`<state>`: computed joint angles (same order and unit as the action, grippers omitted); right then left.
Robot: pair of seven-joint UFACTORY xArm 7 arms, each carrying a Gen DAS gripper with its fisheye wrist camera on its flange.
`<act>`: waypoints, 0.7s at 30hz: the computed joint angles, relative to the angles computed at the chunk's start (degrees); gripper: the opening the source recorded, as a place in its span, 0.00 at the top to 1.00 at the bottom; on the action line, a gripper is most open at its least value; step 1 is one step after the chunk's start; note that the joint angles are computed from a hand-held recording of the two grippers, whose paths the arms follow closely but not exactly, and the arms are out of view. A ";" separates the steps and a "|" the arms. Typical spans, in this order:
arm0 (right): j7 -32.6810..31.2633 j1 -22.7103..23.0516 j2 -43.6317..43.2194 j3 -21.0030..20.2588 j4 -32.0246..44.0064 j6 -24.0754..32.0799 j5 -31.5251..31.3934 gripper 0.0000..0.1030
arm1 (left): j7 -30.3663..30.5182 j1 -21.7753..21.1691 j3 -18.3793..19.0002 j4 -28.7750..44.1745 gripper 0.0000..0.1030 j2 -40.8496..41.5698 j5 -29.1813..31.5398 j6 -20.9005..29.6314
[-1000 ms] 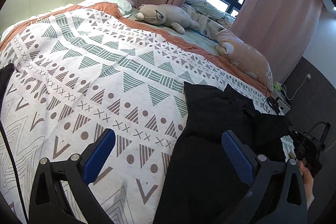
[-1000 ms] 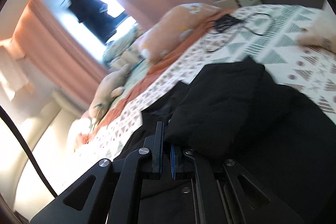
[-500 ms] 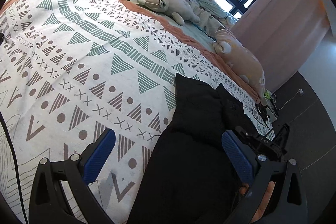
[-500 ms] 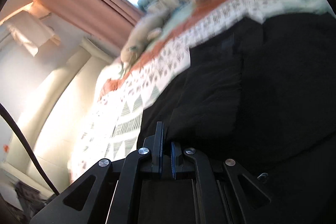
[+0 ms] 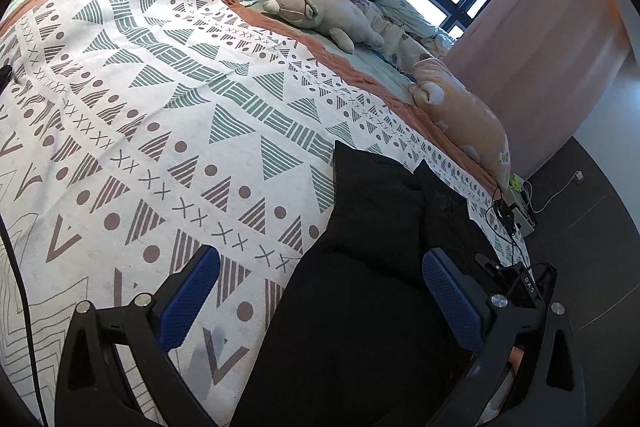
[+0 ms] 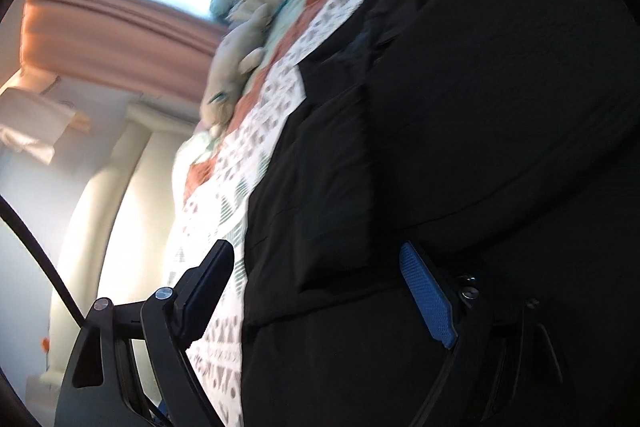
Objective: Fold large clothes
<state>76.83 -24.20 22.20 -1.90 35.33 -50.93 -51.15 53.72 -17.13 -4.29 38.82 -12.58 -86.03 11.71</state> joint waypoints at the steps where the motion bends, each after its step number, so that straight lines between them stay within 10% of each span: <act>1: -0.92 0.23 -0.29 -0.27 -0.60 -0.14 1.65 0.18 | -0.04 -0.07 -0.15 0.08 0.00 0.21 0.14 -0.19; 10: -2.95 1.91 3.37 2.15 5.71 5.70 2.97 0.71 | 1.04 0.47 -0.73 2.44 0.00 4.42 -2.14 -0.24; 21: 4.83 4.81 6.08 5.06 15.57 -1.90 -13.73 0.74 | -4.20 1.76 -1.93 3.25 0.00 6.34 1.06 -2.66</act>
<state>81.66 -19.39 28.28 3.16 50.90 -52.83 -64.88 49.51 -15.37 -6.22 42.06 -6.24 -84.97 9.04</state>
